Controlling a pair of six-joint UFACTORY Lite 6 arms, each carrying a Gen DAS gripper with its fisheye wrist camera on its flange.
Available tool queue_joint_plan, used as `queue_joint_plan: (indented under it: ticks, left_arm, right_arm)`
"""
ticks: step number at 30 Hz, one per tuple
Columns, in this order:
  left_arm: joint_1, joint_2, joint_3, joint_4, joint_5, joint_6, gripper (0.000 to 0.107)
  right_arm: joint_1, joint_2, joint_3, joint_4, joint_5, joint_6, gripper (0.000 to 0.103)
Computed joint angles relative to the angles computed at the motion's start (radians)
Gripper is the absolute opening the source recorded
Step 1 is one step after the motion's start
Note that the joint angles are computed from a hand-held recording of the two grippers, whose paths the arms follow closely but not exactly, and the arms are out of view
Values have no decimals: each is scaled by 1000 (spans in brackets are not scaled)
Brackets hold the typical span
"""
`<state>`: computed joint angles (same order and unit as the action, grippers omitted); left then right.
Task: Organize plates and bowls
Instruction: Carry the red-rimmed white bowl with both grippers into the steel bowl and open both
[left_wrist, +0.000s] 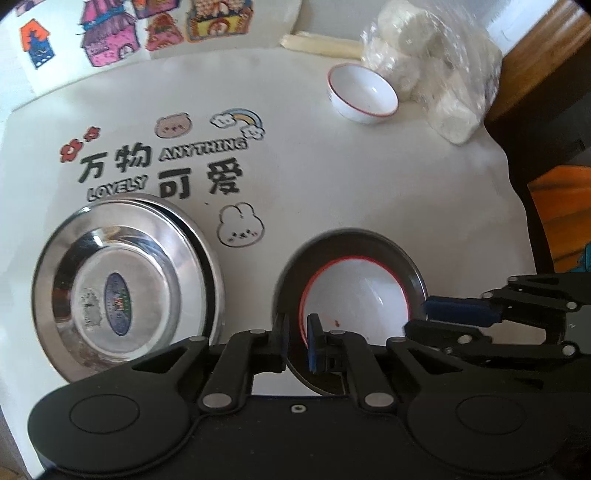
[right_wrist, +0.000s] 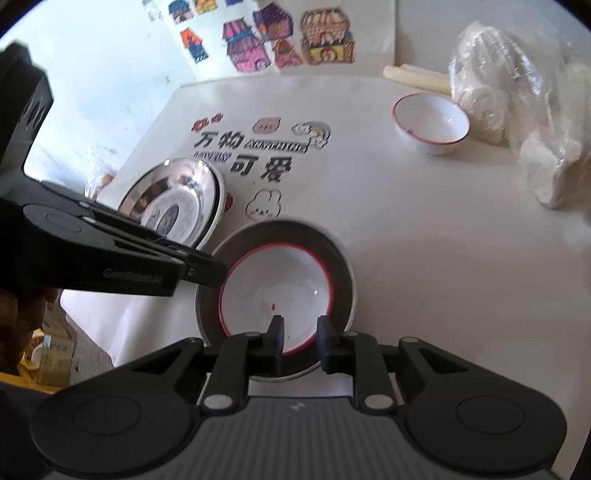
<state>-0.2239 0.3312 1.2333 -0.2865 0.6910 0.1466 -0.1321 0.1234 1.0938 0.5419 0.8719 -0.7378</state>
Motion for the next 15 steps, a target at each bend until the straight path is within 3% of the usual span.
queue_joint_plan:
  ticks: [6,7,9,11,15]
  left_arm:
    - [7,-3,50,39,-18,-59,21]
    - [5,3,64,49,-27,-76,30]
    - [4,21,96,53,-46,-97,61]
    - [-2,45,130,61,-69,-126,74]
    - [-21,133,243,84,-63,-189,90]
  right_arm:
    - [-59,2,48,27,3,-7,31]
    - [-65,7,61,28,3,-4,32]
    - [-81,24,89,33,0,-3,45]
    - [-96,39,110,41,-7,-8,56]
    - [-120,83,164,50,-14,-19,75]
